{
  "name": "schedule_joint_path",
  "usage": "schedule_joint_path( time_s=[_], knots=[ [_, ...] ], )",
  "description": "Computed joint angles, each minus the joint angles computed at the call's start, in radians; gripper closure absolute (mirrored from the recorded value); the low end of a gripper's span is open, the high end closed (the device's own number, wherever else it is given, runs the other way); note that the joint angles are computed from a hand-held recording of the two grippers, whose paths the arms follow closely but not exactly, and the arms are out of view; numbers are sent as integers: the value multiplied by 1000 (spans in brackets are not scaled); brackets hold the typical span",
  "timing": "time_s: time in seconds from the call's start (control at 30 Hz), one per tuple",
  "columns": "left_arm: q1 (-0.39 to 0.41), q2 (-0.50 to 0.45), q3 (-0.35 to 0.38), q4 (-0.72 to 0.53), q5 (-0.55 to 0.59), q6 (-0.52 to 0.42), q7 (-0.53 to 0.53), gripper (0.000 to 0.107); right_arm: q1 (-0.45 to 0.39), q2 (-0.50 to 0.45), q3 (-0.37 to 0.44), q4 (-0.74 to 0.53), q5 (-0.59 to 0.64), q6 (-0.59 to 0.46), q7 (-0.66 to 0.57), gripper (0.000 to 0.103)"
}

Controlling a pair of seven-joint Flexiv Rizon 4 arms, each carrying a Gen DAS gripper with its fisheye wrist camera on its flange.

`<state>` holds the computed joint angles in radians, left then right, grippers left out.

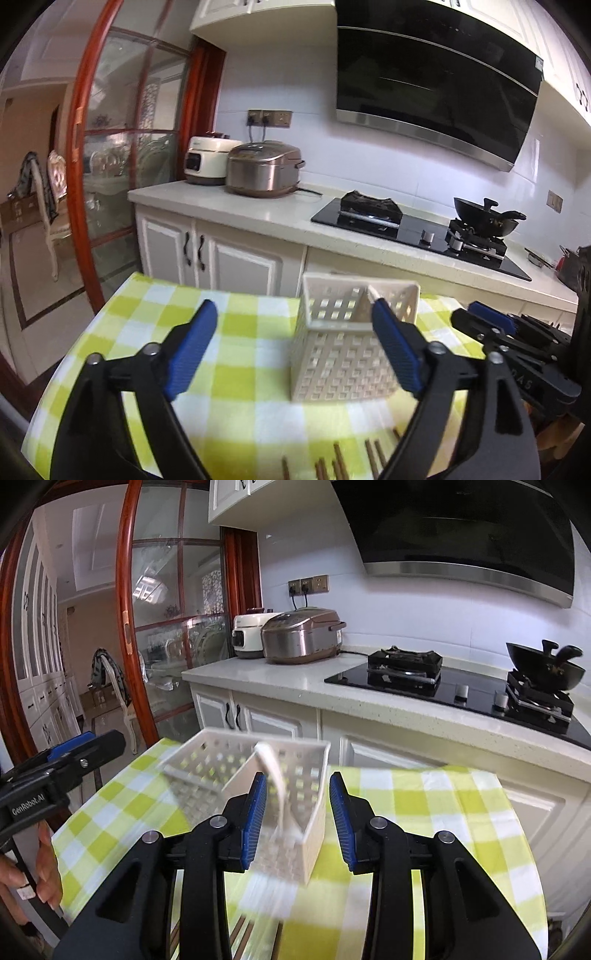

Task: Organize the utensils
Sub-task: 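Open the left tool to drop its spoon while the right tool releases its spoon, then close the left tool on one brown chopstick while the right tool grasps another chopstick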

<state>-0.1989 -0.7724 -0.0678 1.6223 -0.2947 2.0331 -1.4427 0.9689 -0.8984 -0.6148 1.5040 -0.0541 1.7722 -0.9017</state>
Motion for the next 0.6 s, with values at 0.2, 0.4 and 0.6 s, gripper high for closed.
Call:
schedule_joint_path(
  time_s=[0.2,0.4,0.6],
  knots=[
    [25,70,-20,162,27,-22,-44,16,42,68,45,140,-7,-33,-1,68],
    [58,89,-45,246,58,-108,-74,16,12,106,133,219,-69,-98,32,68],
    [49,77,-29,272,73,-170,-92,16,-58,116,226,230,-154,-165,79,68]
  ],
)
